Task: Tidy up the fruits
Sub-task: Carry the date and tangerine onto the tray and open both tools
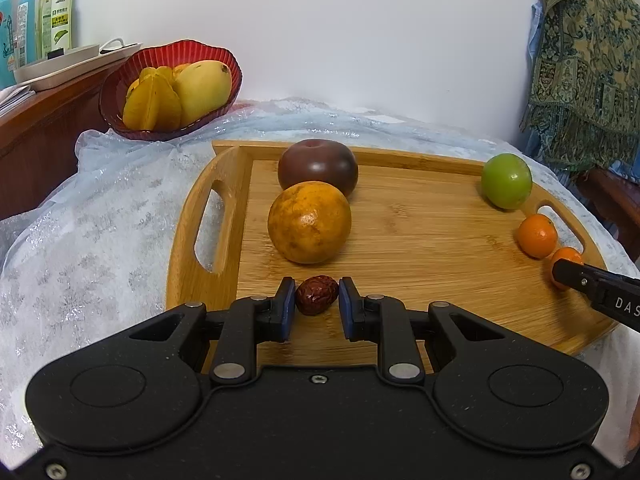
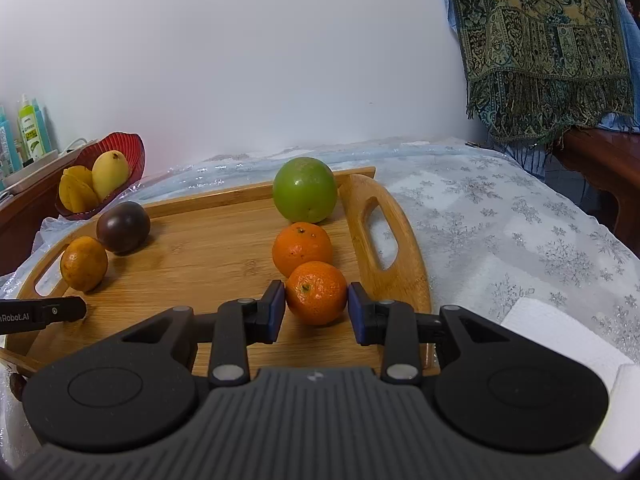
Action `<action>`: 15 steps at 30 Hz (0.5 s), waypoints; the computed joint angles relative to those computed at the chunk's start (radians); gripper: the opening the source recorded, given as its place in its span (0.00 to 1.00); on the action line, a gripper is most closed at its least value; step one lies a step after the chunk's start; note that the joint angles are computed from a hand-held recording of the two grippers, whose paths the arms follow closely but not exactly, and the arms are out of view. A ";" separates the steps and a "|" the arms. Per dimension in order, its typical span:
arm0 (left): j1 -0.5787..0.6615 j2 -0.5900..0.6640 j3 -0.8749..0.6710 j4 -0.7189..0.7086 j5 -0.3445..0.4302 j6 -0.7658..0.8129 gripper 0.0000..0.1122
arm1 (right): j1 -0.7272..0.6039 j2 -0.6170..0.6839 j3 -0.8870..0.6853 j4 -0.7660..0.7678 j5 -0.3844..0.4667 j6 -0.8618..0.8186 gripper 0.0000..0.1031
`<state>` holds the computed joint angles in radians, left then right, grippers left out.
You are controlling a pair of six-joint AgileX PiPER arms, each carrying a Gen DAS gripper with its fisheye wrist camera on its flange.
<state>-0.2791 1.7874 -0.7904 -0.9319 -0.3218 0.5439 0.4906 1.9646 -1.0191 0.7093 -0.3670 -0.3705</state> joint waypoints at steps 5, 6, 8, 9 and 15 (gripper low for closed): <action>-0.002 0.000 0.000 -0.003 -0.003 0.004 0.20 | 0.004 0.003 0.000 0.013 -0.008 -0.013 0.40; -0.001 0.000 0.001 -0.003 -0.002 0.004 0.20 | 0.004 0.003 0.000 0.019 -0.011 -0.015 0.40; -0.001 -0.001 0.000 -0.003 -0.002 0.003 0.20 | 0.005 0.002 0.004 0.027 -0.020 -0.012 0.40; -0.001 0.000 0.001 -0.002 -0.002 0.003 0.20 | 0.006 0.001 0.005 0.028 -0.025 -0.010 0.41; -0.002 0.000 0.001 -0.003 -0.003 0.004 0.20 | 0.011 0.003 0.007 0.038 -0.035 -0.025 0.42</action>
<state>-0.2807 1.7879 -0.7898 -0.9352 -0.3244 0.5480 0.5014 1.9675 -1.0125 0.7476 -0.4017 -0.3951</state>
